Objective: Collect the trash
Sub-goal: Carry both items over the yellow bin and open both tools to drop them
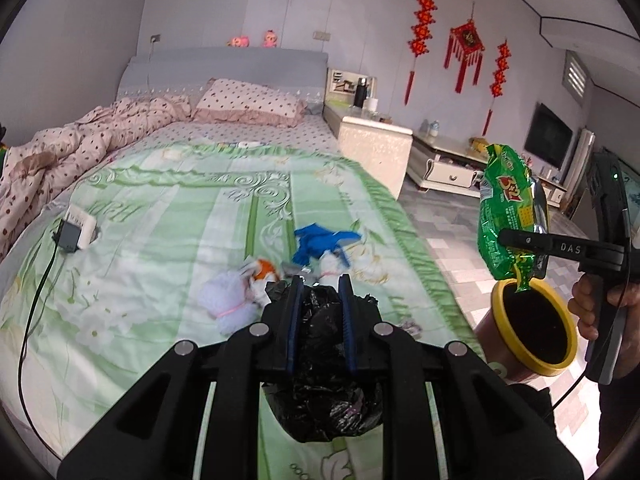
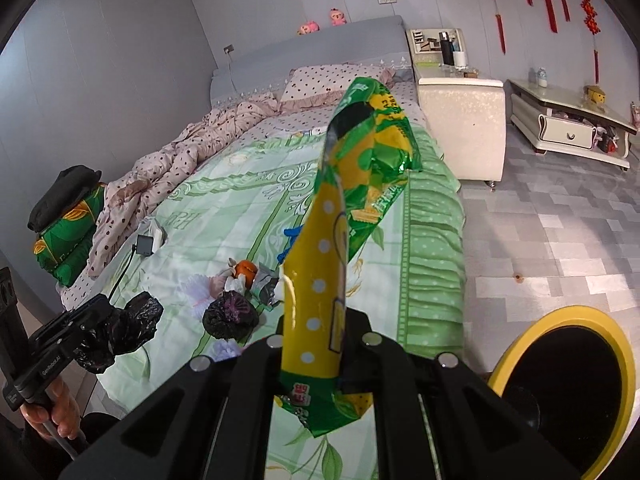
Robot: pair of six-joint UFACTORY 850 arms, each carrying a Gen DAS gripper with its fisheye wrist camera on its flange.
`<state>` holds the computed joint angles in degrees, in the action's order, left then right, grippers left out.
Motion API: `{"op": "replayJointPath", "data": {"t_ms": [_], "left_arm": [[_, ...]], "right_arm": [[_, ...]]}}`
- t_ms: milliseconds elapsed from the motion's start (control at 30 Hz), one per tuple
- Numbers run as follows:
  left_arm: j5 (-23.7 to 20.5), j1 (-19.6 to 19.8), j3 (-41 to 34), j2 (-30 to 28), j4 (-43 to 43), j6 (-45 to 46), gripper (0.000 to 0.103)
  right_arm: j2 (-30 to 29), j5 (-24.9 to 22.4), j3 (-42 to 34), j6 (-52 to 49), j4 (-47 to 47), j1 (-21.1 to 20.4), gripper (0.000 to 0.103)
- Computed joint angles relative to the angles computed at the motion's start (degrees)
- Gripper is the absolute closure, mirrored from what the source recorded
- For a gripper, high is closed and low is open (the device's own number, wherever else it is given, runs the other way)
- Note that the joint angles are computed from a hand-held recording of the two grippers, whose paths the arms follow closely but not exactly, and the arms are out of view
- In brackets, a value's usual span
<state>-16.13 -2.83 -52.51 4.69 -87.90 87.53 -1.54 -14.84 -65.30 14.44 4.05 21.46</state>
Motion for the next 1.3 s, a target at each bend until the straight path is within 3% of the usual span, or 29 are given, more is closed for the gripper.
{"op": "replayJointPath", "data": {"t_ms": [267,600,1000,1300], "left_arm": [[0.96,-9.17,-7.98,-2.63,3.07,-4.87,0.086],[1.93,-21.12,-20.50,-12.72,15.64,-19.29,0.086],[-1.25,-29.94,-35.64,-29.02,32.15,-38.47,0.086],[-4.52,-32.31,-39.33,-35.14,33.43,-41.97,0.079]], "right_arm": [[7.03,0.42,3.23,8.61,-10.11,-5.37,0.097],[12.12,0.79,9.03,13.72,-15.58,-12.92,0.097],[12.66,-0.12,13.87,5.30,-5.70,-21.55,0.097],[11.07,-1.40,16.12,-0.58,1.84,-25.43,0.096]]}}
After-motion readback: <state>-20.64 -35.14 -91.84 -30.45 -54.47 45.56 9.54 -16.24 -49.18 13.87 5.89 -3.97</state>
